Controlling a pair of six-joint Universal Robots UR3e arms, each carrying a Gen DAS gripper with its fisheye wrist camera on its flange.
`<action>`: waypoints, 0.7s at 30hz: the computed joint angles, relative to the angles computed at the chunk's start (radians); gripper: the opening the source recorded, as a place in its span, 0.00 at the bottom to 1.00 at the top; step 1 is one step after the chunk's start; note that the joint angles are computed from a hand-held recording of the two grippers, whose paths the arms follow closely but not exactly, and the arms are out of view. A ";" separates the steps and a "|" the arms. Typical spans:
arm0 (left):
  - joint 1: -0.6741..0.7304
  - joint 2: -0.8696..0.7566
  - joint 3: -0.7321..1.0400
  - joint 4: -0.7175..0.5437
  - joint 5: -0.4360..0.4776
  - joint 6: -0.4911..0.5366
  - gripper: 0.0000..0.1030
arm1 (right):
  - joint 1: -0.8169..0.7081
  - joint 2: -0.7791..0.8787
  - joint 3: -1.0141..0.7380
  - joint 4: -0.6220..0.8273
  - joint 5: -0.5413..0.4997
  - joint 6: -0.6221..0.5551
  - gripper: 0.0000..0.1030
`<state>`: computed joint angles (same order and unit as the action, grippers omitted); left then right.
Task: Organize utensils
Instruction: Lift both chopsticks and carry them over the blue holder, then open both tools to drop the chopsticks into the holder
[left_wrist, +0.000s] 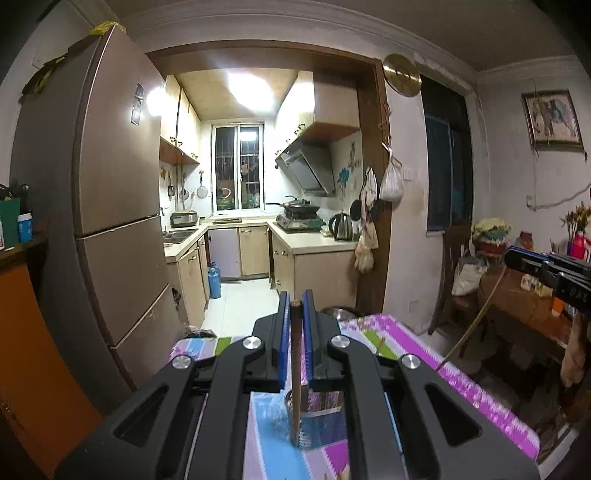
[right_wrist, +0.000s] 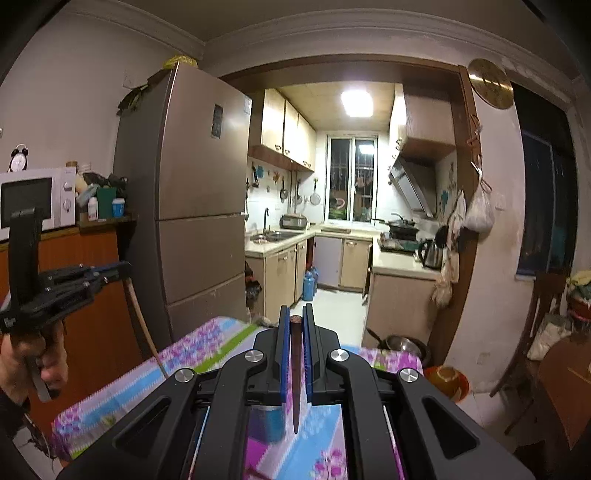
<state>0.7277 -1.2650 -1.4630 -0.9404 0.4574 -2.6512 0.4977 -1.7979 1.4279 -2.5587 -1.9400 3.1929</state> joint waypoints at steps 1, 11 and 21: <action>-0.034 -0.038 0.031 0.054 0.028 -0.055 0.05 | -0.013 0.032 -0.056 0.016 0.015 -0.004 0.07; -0.239 -0.292 0.239 0.232 0.203 -0.254 0.05 | -0.125 0.287 -0.365 0.100 0.163 0.025 0.07; -0.348 -0.439 0.264 0.307 0.324 -0.272 0.05 | -0.157 0.373 -0.301 0.029 0.224 0.053 0.07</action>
